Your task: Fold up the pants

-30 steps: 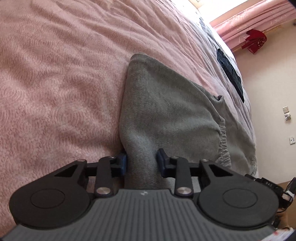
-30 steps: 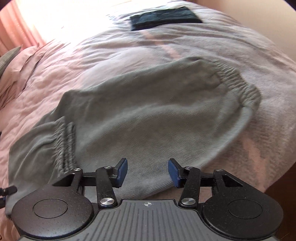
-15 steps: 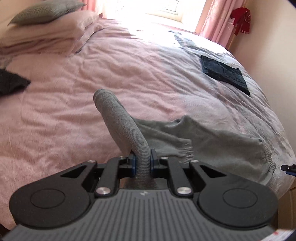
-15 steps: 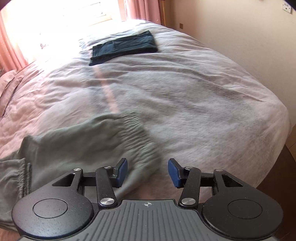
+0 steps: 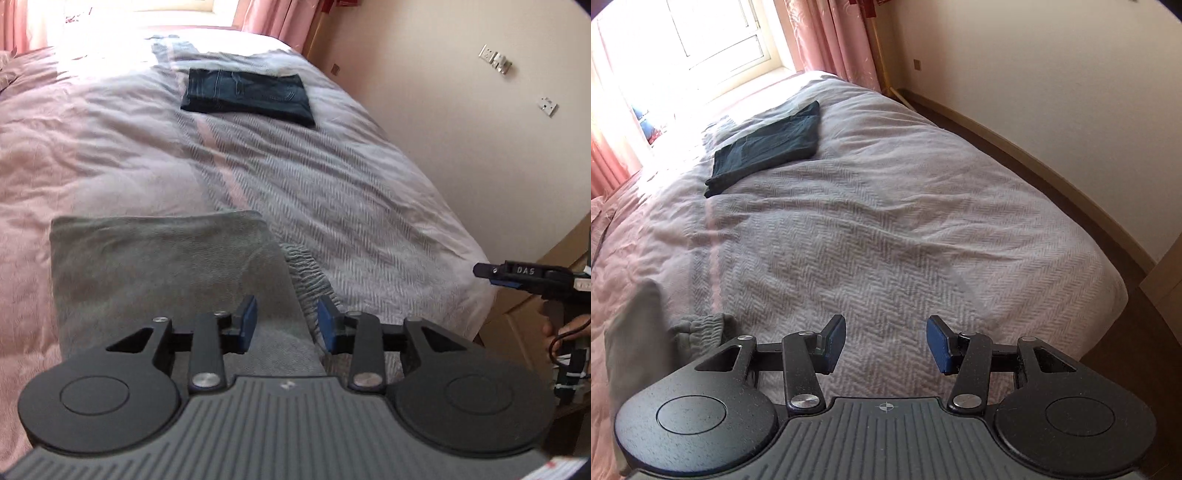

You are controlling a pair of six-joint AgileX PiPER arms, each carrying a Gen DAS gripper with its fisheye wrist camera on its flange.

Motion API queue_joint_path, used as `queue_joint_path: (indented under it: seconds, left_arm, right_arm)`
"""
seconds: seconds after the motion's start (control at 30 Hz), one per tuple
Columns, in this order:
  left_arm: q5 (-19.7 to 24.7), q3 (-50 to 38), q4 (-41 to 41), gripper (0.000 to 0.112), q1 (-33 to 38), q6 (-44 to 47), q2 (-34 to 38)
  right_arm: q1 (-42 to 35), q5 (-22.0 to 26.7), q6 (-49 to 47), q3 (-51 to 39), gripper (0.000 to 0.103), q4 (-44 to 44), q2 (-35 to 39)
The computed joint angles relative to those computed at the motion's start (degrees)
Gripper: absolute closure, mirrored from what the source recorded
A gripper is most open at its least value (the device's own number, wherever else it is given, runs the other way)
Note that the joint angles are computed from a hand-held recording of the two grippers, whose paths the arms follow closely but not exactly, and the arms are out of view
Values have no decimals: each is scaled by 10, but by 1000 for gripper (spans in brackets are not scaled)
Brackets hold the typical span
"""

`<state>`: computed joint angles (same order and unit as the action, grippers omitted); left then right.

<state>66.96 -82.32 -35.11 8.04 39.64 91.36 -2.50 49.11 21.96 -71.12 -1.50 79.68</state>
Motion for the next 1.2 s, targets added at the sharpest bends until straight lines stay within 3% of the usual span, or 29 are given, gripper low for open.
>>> queue_joint_path:
  seconds: [0.13,0.2,0.3,0.4,0.5,0.57,0.6,0.67,0.77,0.93,1.07,1.2]
  left_arm:
    - [-34,18,63,81,43,-19,12]
    - [-53,7,89,81,81,-28,29]
    - [-74,-11,105,81,128,-37,61]
    - [-82,-28,107,82,157,-49,92]
    - [-87,-30,91,82,177,-47,113]
    - [-88,-27,81,82,185,-46,122]
    - [-89,-24,78,82,187,-40,124]
    - [-100,-9,73,82,185,-27,118]
    - [-102,3,51,82,185,6,108]
    - [-111,16,46,82,166,33,108]
    - [-120,23,65,82,148,32,117]
    - [-116,16,56,82,156,55,113]
  right_arm:
    - [-28,-43,-178,36,57,212,19]
    - [-7,-56,-255,32,57,327,55]
    - [20,-33,-404,-2,57,499,140]
    - [61,-15,-454,-57,57,553,240]
    - [87,-44,-492,-71,58,590,287]
    - [94,-63,-494,-74,68,605,296]
    - [95,-72,-492,-77,92,603,296]
    - [81,-61,-530,-68,94,654,277]
    - [85,-78,-559,-61,95,628,227]
    - [83,-81,-446,-73,95,489,227]
    - [110,-136,-356,-62,95,394,234]
    - [119,-181,-323,-37,95,362,195]
